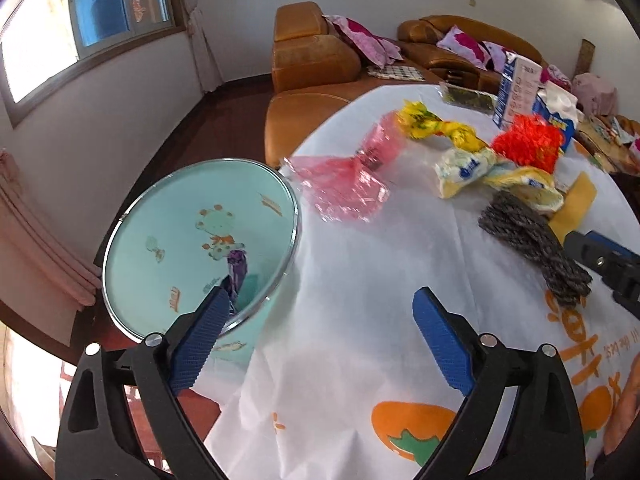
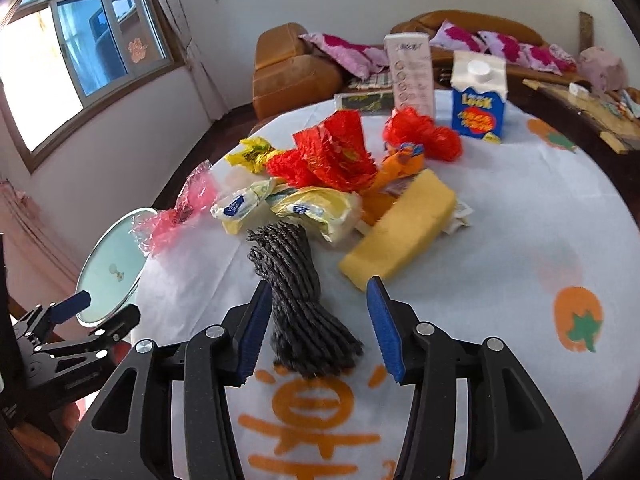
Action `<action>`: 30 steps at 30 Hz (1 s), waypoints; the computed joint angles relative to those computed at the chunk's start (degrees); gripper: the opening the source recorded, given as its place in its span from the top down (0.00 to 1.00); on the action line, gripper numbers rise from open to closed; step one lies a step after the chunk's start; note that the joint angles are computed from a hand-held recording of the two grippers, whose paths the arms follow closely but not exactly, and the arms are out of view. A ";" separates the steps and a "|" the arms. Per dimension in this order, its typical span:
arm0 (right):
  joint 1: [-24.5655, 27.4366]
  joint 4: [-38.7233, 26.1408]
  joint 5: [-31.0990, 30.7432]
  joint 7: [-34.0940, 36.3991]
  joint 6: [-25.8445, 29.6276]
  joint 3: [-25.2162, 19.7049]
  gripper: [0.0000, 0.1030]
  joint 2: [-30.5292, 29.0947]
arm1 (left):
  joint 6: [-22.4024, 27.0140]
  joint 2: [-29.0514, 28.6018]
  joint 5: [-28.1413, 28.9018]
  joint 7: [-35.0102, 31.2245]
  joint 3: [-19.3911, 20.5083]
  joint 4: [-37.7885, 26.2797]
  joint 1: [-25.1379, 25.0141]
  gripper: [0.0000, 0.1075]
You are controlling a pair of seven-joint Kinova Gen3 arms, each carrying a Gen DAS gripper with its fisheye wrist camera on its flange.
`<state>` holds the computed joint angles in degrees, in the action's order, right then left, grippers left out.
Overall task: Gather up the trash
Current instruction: 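Grasp the pink plastic bag with the left tool while the right tool grasps the black scrubber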
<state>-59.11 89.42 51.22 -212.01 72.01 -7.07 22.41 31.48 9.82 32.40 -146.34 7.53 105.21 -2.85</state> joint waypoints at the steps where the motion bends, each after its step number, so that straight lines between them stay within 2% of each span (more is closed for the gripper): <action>1: 0.38 -0.30 -0.16 0.77 -0.33 -0.04 0.52 0.19 | -0.16 -0.02 -0.24 0.41 -0.10 -0.10 0.17 0.15; 9: 2.78 -2.53 -4.40 8.24 -2.82 0.47 0.53 1.76 | -1.52 1.09 -5.48 5.45 -0.02 -0.68 2.41 0.14; 10: 3.02 -2.25 -4.91 8.59 -3.59 0.61 0.59 1.78 | -1.56 1.26 -6.10 5.89 0.04 -0.79 2.59 0.14; 15: 3.10 -0.57 -5.33 9.25 -7.06 1.41 0.74 1.24 | -2.53 2.01 -7.93 7.97 0.61 -1.90 3.20 0.14; 19: 1.22 1.05 -2.65 7.37 -7.44 1.42 0.77 -0.24 | -4.48 2.43 -7.44 7.96 1.79 -3.28 2.99 0.14; 21: -0.29 1.47 -1.16 5.55 -5.76 1.05 0.77 -1.35 | -5.81 2.76 -7.59 8.03 2.24 -4.02 3.17 0.14; 27: -4.18 3.09 3.21 -1.34 4.01 -1.85 0.77 -5.17 | -6.79 5.58 -7.68 8.32 4.39 -8.49 3.42 0.15; 30: -5.06 3.76 5.09 -5.12 9.62 -3.35 0.77 -5.95 | -6.62 8.31 -9.87 9.66 4.58 -11.31 5.09 0.16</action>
